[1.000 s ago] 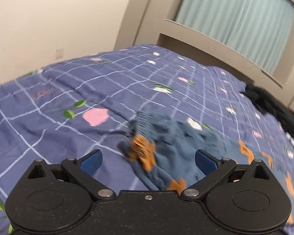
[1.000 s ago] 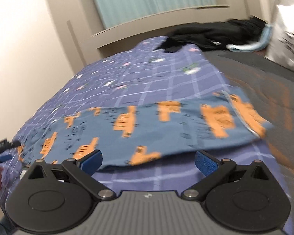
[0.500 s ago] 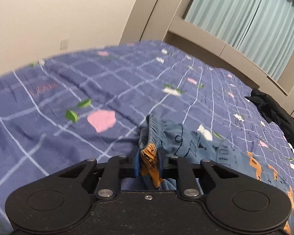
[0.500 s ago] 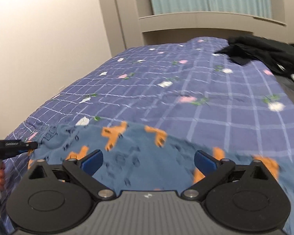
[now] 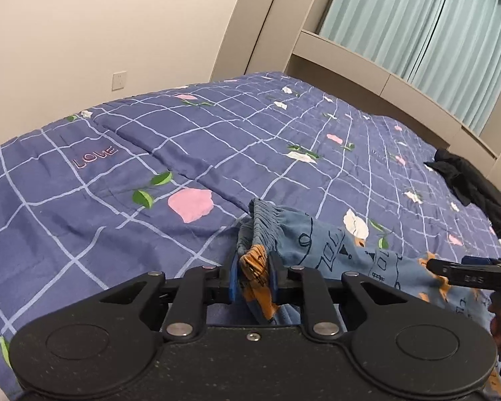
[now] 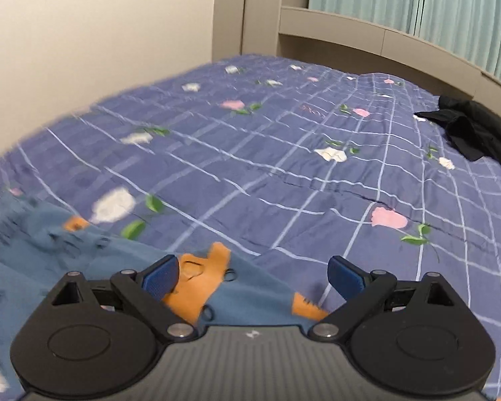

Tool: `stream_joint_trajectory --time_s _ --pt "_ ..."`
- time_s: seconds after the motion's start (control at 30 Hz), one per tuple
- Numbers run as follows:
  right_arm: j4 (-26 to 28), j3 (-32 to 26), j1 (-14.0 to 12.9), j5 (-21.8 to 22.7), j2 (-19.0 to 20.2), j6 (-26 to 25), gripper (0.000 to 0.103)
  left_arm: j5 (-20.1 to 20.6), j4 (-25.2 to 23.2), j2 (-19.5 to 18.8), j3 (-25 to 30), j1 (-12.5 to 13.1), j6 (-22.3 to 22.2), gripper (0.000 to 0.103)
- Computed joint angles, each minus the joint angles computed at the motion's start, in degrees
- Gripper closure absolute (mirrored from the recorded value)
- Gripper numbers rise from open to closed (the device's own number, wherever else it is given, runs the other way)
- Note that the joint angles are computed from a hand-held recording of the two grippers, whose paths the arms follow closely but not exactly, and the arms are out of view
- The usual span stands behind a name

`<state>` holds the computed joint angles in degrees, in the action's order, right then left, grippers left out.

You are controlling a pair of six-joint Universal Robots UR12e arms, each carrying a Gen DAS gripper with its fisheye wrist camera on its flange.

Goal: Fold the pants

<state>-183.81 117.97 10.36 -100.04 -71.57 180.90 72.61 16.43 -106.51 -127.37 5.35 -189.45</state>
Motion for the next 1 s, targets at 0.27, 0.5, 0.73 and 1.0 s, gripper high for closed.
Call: stream_joint_trajectory --time_s 0.27,0.5,0.73,1.0 --pt "-1.0 -1.0 0.4 -6.7 2.5 0.4 0.006 1.6 -0.8 0.2 -0.1 -0.5 1.2 0.069" --pt "-4.5 3.0 1.2 -2.9 -1.1 -3.7 0.005 2.9 1.1 1.0 -0.9 -1.2 1.5 0.030" --pt "-2.2 6.1 2.2 -5.6 -3.3 -3.4 0.004 3.4 2.8 2.8 -2.1 -2.5 3.3 0.007" --pt "-7.4 16.8 2.2 -9.3 -12.6 1.1 0.000 -1.1 2.0 4.3 -2.7 -4.9 7.2 0.001"
